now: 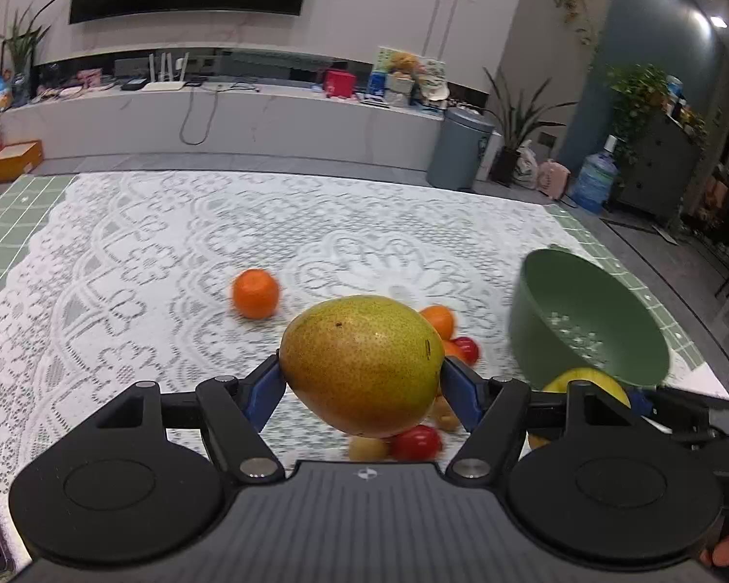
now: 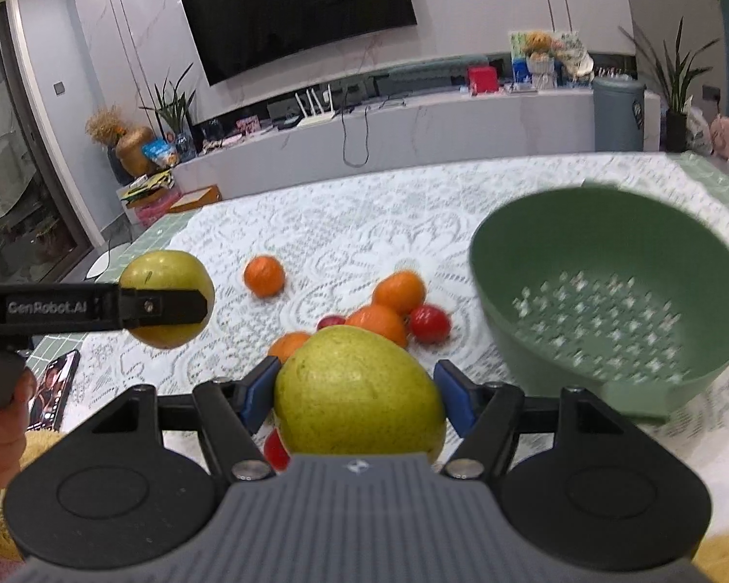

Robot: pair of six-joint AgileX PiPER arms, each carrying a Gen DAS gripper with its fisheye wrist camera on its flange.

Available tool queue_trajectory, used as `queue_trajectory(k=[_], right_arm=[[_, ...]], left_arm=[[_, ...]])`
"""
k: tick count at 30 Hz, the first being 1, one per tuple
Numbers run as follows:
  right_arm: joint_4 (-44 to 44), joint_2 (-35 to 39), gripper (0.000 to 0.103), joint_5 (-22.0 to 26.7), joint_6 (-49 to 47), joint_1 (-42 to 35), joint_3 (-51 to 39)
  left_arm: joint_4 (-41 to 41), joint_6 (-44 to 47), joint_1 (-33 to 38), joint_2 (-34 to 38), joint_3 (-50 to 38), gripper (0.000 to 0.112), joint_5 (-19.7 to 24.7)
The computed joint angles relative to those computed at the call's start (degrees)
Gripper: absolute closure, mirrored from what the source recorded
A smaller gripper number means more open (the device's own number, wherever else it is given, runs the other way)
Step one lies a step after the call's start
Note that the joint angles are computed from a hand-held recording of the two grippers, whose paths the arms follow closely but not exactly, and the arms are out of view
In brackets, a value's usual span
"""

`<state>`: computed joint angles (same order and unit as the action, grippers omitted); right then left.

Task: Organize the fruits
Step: 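Carry the mango and pear over the green colander with both tools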

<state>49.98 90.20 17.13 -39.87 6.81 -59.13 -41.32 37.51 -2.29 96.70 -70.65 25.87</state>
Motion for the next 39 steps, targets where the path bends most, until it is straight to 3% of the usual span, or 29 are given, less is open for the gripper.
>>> queue_trajectory(k=[6, 13, 18, 26, 39], right_arm=[[-4.7, -3.4, 0.037, 2.7, 1.8, -3.6, -1.4], [-13.1, -3.0, 0.037, 11.2, 1.8, -10.4, -9.3], [-14.8, 1.8, 0.037, 22.0, -1.7, -16.7, -19.2], [-20.9, 11.2, 0.037, 31.6, -2.7, -21.4, -33.0], [-27.2, 22.5, 0.037, 40.1, -3.8, -20.2, -46.1]], left_arm=[[5.3, -5.7, -3.9, -1.6, -3.0, 0.032, 2.7], [12.2, -13.0, -9.2, 1.4, -11.4, 0.032, 7.5], [15.7, -16.4, -13.1, 7.0, -20.8, 0.032, 12.5], [21.5, -19.7, -18.0, 16.8, -35.3, 0.032, 19.1], [26.8, -20.8, -20.1, 31.9, -57.3, 0.032, 32.0]])
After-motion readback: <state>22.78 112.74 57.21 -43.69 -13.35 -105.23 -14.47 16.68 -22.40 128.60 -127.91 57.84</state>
